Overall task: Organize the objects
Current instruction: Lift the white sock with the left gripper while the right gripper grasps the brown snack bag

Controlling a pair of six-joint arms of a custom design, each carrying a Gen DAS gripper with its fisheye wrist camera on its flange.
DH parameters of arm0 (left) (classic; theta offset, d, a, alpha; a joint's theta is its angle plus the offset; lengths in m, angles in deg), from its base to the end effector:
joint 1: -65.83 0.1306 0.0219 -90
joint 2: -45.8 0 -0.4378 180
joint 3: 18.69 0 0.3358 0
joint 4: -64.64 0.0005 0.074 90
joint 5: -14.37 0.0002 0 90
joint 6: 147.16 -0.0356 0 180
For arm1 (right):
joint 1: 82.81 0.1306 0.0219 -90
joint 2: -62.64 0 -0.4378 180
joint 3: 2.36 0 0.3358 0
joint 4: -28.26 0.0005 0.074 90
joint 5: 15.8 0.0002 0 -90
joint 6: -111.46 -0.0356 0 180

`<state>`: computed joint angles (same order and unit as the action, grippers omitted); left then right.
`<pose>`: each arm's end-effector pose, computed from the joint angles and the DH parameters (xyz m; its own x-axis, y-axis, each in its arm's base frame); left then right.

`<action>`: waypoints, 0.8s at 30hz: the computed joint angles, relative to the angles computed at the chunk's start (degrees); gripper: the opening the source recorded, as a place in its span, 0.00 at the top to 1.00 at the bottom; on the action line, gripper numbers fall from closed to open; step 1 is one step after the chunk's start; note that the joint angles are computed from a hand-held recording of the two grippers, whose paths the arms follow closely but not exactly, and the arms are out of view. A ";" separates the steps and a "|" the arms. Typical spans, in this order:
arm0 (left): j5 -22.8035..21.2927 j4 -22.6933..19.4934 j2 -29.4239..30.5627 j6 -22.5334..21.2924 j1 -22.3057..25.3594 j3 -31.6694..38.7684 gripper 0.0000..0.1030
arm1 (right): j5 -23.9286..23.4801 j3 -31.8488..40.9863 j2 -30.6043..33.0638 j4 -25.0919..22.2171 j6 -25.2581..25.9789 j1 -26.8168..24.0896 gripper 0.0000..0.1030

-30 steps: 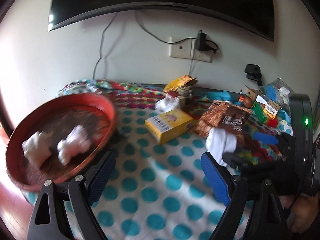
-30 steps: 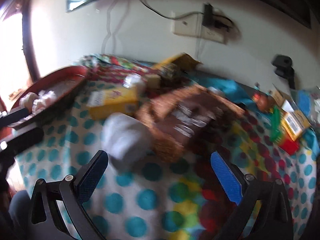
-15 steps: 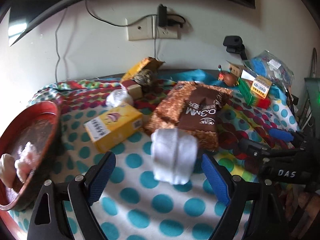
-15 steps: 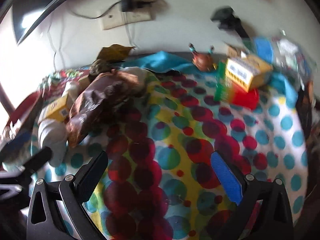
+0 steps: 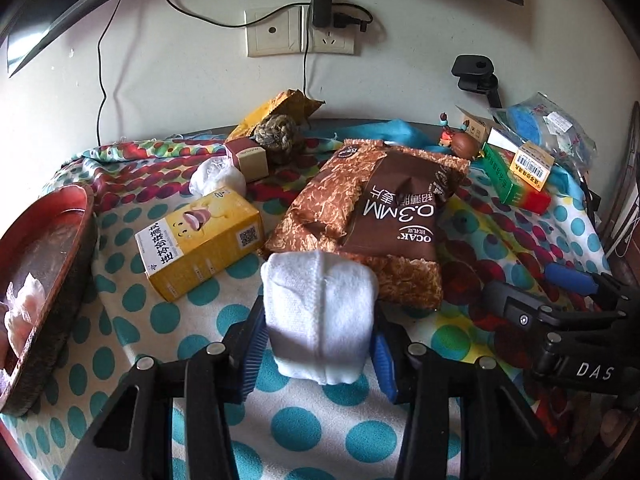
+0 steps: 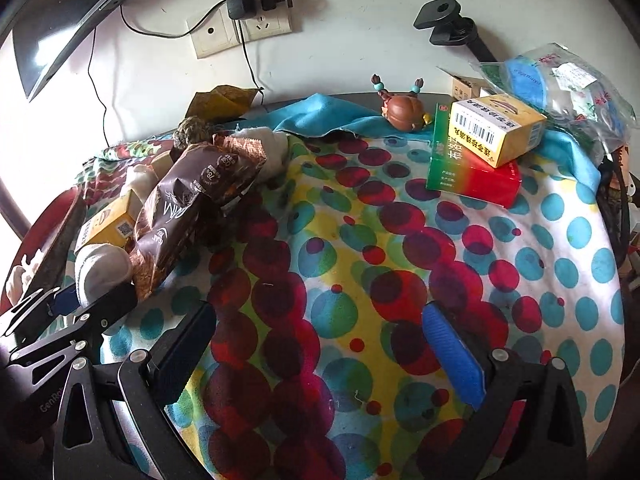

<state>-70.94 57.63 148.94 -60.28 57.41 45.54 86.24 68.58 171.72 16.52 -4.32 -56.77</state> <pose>0.4533 -0.0705 0.2672 -0.6986 0.1582 -0.6978 0.2406 0.9704 -0.0208 0.4519 0.2120 0.2536 -0.7529 0.1055 -0.6496 0.0210 0.9904 0.1366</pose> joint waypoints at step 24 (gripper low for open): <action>0.89 2.67 -11.01 0.11 5.63 -9.04 0.57 | 4.94 3.55 1.24 -5.61 5.95 3.20 0.00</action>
